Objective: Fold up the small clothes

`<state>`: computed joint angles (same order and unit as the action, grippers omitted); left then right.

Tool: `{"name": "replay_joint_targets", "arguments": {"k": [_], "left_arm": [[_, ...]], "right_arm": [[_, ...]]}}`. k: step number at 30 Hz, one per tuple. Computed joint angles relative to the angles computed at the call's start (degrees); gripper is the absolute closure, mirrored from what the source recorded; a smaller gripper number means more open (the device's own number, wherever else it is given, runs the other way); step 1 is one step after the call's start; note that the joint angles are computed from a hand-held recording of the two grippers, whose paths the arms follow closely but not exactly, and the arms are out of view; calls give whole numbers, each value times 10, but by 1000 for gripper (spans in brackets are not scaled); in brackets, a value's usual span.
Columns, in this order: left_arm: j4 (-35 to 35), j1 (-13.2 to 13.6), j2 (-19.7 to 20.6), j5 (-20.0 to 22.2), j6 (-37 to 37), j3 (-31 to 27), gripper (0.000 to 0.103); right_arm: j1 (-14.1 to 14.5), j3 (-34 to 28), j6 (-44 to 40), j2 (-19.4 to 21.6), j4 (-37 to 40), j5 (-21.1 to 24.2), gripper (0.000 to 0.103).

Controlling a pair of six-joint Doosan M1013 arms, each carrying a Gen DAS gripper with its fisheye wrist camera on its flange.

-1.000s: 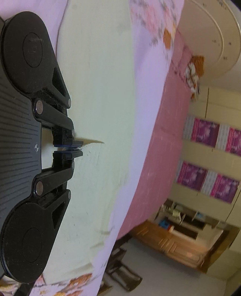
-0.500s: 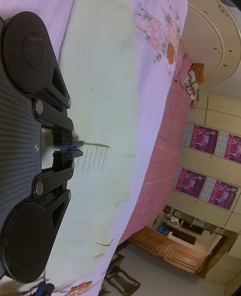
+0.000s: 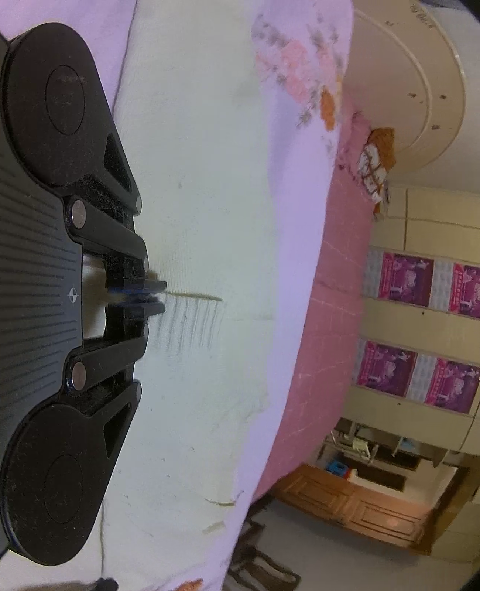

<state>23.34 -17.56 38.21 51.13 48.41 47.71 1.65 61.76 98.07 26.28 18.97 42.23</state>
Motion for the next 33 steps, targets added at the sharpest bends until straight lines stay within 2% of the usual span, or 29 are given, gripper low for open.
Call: {"name": "replay_joint_targets", "arguments": {"k": [1, 2, 3, 4, 6, 7, 9, 10, 11, 12, 13, 14, 15, 16, 18, 21, 25, 27, 29, 32, 33], "left_arm": [[29, -6, -2, 10, -18, -1, 36], [68, -12, -9, 2, -47, 12, 21], [104, -16, -20, -20, -77, 31, 21], [110, -18, -25, -30, -81, 37, 21], [86, -18, -25, -39, -65, 35, 30], [69, -18, -20, -33, -46, 26, 37], [38, -18, -1, -2, -10, -3, 38], [35, -20, 12, 31, 4, -23, 38], [45, -21, 20, 45, 5, -28, 38], [65, -22, 15, 29, -16, -14, 38], [60, -22, 14, 30, -13, -14, 38], [63, -22, 12, 36, -12, -14, 38], [83, -24, 4, 39, -30, -6, 38], [101, -23, -8, 28, -55, 15, 38], [132, -16, -44, -4, -125, 76, 38], [172, 4, -90, -8, -244, 153, 38], [198, 46, -148, -22, -439, 250, 38], [216, 70, -174, -75, -545, 297, 41], [219, 86, -180, -77, -594, 308, 41], [249, 106, -191, -137, -688, 339, 42], [254, 109, -192, -145, -698, 343, 42]], "right_arm": [[2, -2, -2, -2, -5, 4, 89], [4, 1, -4, -5, -11, 2, 87], [6, 6, -8, -11, -17, -4, 83], [8, 12, -21, -18, -16, -11, 83], [7, 17, -66, -26, 23, -8, 83], [8, 15, -80, -26, 30, -3, 83], [13, 14, -108, -28, 36, -12, 84], [16, 14, -110, -28, 26, -25, 85], [19, 14, -95, -27, 7, -35, 85], [21, 12, -68, -24, -22, -45, 84], [25, 3, -19, -16, -79, -41, 82], [26, -13, 10, -5, -114, -9, 80], [24, -28, 19, 8, -119, 30, 83], [19, -31, -2, 6, -94, 39, 81], [15, -12, -27, -8, -74, 15, 77], [13, 6, -44, -20, -59, 4, 72], [8, 12, -41, -21, -52, 10, 72], [8, 13, -37, -22, -50, 10, 72], [12, 16, -40, -23, -48, 7, 71], [16, 7, -52, -18, -41, 12, 71], [18, 4, -56, -16, -39, 13, 71]]}}
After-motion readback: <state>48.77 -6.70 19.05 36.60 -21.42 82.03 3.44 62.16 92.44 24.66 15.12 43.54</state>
